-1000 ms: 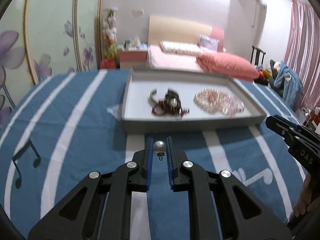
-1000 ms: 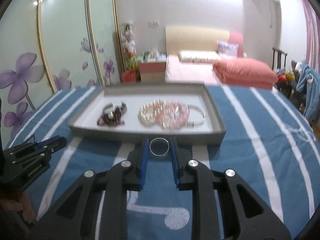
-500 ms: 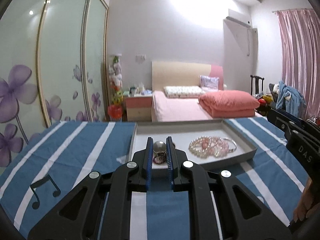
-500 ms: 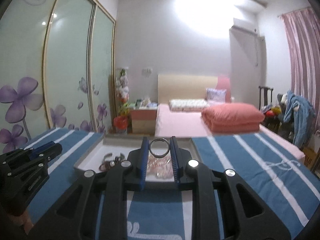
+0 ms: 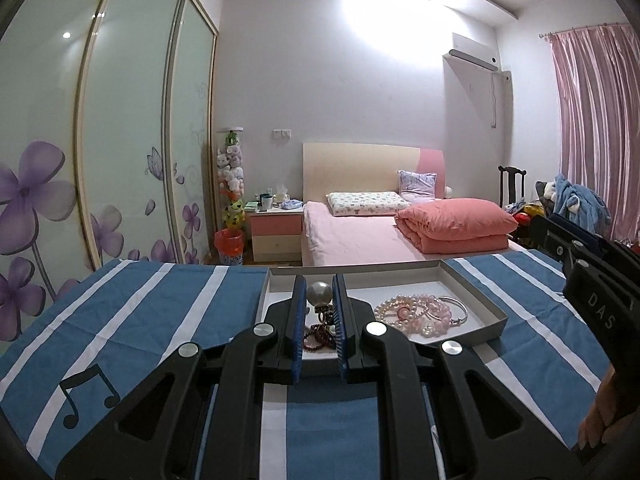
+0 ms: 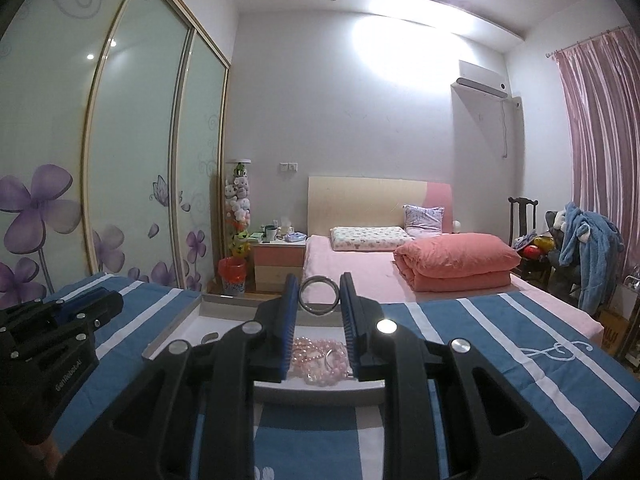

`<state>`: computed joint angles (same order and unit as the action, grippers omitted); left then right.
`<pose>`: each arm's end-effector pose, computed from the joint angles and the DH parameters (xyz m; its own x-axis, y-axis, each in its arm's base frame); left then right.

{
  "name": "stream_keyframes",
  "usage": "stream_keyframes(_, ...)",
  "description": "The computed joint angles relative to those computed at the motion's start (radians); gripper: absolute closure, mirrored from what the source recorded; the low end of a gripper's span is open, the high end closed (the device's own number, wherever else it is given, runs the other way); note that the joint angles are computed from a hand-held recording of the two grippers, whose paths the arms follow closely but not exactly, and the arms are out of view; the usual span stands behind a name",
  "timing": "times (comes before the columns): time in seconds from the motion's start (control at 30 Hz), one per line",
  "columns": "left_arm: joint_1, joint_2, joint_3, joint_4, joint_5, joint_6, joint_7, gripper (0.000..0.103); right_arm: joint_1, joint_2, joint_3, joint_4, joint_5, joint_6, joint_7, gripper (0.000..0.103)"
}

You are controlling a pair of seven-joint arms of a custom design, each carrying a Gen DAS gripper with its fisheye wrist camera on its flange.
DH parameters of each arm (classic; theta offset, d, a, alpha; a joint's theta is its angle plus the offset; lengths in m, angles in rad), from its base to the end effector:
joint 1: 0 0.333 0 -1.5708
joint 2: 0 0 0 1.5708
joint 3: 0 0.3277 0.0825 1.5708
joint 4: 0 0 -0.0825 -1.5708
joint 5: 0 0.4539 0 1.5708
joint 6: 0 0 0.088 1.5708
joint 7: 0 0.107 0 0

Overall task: Organize jewelry
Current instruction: 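Carry the ring and earring into the tray and open both tools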

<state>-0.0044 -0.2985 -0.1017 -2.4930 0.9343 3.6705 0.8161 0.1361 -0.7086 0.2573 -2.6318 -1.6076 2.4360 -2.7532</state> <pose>0.4698 -0.1581 0.5031 -0.5074 -0.8616 -0.0148 -0.2289 0.1514 -0.9616 0.4044 0.1670 0.4994 -0.4114 -0.9114 0.0081 -0.1322 0.0509 -0.9899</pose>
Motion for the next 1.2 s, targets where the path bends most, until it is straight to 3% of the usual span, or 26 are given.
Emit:
stream_keyframes(0.47,-0.017,0.104,-0.016,0.095,-0.022,-0.035,0.019,0.089,-0.03,0.136,-0.054,0.093,-0.071,0.05,0.064,0.081)
stream_keyframes(0.67,-0.032,0.16,-0.006,0.155,0.049,-0.064,-0.046,0.089,-0.042,0.222,-0.098,0.153,-0.08,0.101,0.056,0.081)
stream_keyframes(0.9,-0.037,0.225,0.001,0.254,0.226,-0.096,-0.228,0.089,-0.051,0.312,-0.133,0.215,-0.082,0.143,0.036,0.081)
stream_keyframes(1.2,-0.03,0.333,-0.015,0.456,0.699,-0.114,-0.691,0.089,-0.072,0.412,-0.201,0.279,0.023,0.316,-0.049,0.081)
